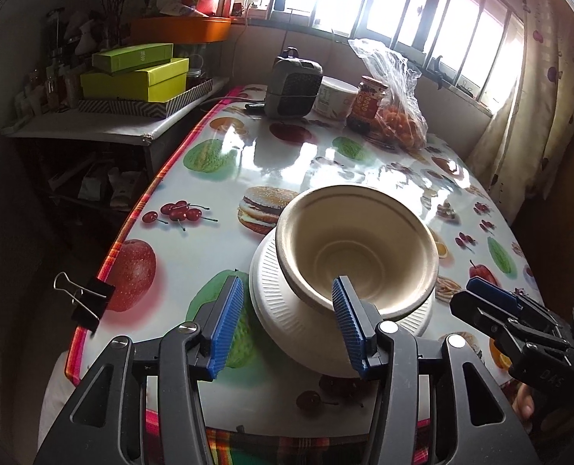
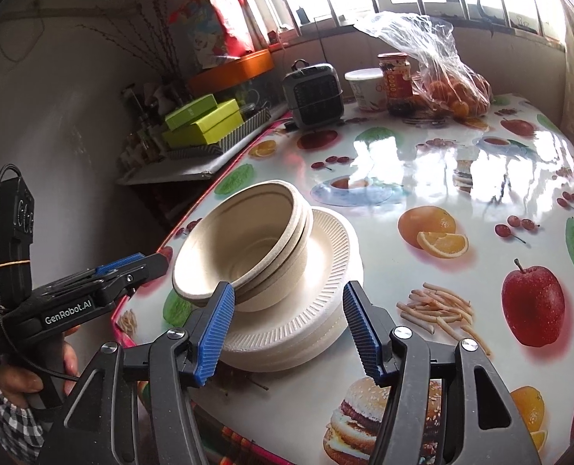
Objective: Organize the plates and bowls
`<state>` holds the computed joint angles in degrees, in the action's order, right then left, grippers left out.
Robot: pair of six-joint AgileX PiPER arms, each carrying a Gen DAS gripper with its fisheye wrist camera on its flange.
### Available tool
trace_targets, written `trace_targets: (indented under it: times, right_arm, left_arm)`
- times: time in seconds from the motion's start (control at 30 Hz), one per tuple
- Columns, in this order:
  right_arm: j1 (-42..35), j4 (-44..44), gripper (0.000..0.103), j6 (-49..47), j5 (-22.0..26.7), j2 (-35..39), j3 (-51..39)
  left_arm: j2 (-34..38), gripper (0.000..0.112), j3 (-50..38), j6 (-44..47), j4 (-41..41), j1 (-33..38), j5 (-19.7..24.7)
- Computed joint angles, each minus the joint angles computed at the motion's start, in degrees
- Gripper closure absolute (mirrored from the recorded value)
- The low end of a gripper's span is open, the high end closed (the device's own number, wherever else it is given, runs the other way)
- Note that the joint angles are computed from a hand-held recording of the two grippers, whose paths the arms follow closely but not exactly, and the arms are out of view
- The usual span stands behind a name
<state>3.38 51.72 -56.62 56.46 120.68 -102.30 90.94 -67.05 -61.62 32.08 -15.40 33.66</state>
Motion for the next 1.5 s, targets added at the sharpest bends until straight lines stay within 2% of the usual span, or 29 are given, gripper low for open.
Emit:
trace_targets:
  times: [0.13, 0.2, 0.33, 0.57, 0.83, 0.93, 1.2, 1.37, 1.5]
  right_arm:
    - [-0.6, 0.8, 0.043, -4.5, -3.3, -1.9, 5.0]
    - [-1.1, 1.6, 0.043, -7.0, -4.2, -2.6, 7.3]
    - [-1.8, 1.7, 0.040, -9.8, -6.7, -3.4, 10.5]
    - [-1.8, 1.9, 0.040, -15.7, -12.8, -4.4, 16.5]
    - [-1.3, 2.4, 0.036, -18.7, -17.0, -4.9, 19.8]
    - [-0.7, 1.4, 0.032, -18.4, -16.8, -4.6, 19.8]
    - [0.3, 0.3, 0.030, -17.0, -19.1, -4.3, 20.0]
    - [1.3, 0.5, 0.020, -18.0, -21.1, -4.8, 21.4]
    - [1.6, 1.1, 0.019, -18.7, -22.3, -5.1, 22.2]
  left_arm:
    - [-1.0, 0.063, 3.4, -11.6, 12.9, -4.7, 3.5]
    - [-1.9, 0.063, 6.0, -15.1, 15.1, -5.8, 2.7]
    - [-1.8, 0.063, 8.8, -22.4, 21.7, -9.9, 7.2]
    - [-0.9, 0.063, 11.7, -23.9, 20.6, -11.0, 6.0]
    - [1.1, 0.063, 12.8, -25.3, 19.9, -11.9, 5.1]
    - [2.0, 0.063, 12.6, -25.1, 20.1, -12.0, 4.5]
    - [3.8, 0.062, 12.0, -24.4, 20.0, -11.5, 2.9]
    - [4.4, 0.054, 12.1, -25.8, 21.7, -11.6, 2.0]
    - [5.0, 0.052, 11.5, -26.5, 22.5, -11.8, 2.7]
